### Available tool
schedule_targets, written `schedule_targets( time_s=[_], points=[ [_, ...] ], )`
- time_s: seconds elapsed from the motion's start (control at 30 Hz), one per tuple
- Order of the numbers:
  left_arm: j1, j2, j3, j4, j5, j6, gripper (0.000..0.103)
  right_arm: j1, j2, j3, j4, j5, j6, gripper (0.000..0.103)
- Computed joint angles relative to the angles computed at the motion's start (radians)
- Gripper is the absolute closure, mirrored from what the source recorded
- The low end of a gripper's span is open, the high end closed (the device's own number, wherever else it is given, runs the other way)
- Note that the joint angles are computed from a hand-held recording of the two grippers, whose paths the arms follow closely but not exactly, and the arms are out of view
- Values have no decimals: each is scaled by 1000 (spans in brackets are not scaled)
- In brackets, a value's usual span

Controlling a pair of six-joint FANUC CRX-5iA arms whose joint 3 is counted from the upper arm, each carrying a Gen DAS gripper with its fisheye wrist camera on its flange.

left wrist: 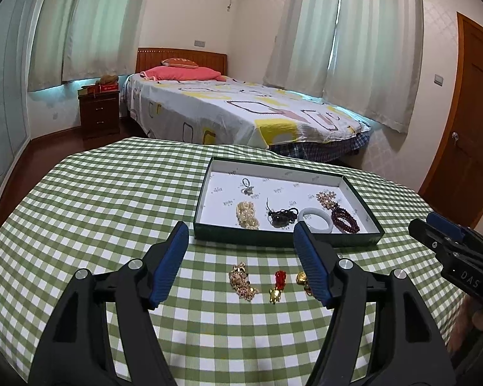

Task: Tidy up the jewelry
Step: 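Withdraw both open tools from the tray toward the remaining jewelry, then grasp the gold chain pendant with the left tool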

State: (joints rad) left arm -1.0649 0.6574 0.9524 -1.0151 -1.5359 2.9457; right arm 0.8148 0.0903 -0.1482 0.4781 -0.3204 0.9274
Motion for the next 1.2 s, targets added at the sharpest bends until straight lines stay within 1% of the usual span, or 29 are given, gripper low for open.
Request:
schedule_targets(
  time_s=[0.1,0.27,0.47,0.57,0.6,0.73,0.97,1.2],
  points=[
    [-4,2,2,2,-6,1,34,3,-7,-11,14,3,-12,44],
    [-11,2,2,2,-15,6,34,5,-16,-29,36,8,-38,41],
    [-12,3,2,4,-22,7,33,8,-19,-33,27,2,-31,39],
    [-12,8,5,2,-37,13,26,7,-21,-40,24,1,-36,34],
    [-12,8,4,1,-41,17,25,7,-20,-39,22,-1,-36,34],
    [1,7,-12,26,-39,28,24,4,-11,-27,-23,-15,-4,30],
    [36,18,-38,97,-11,36,23,1,21,2,-110,-52,64,30],
    [80,47,-35,164,21,6,23,-6,59,42,-194,-95,131,30]
  ],
)
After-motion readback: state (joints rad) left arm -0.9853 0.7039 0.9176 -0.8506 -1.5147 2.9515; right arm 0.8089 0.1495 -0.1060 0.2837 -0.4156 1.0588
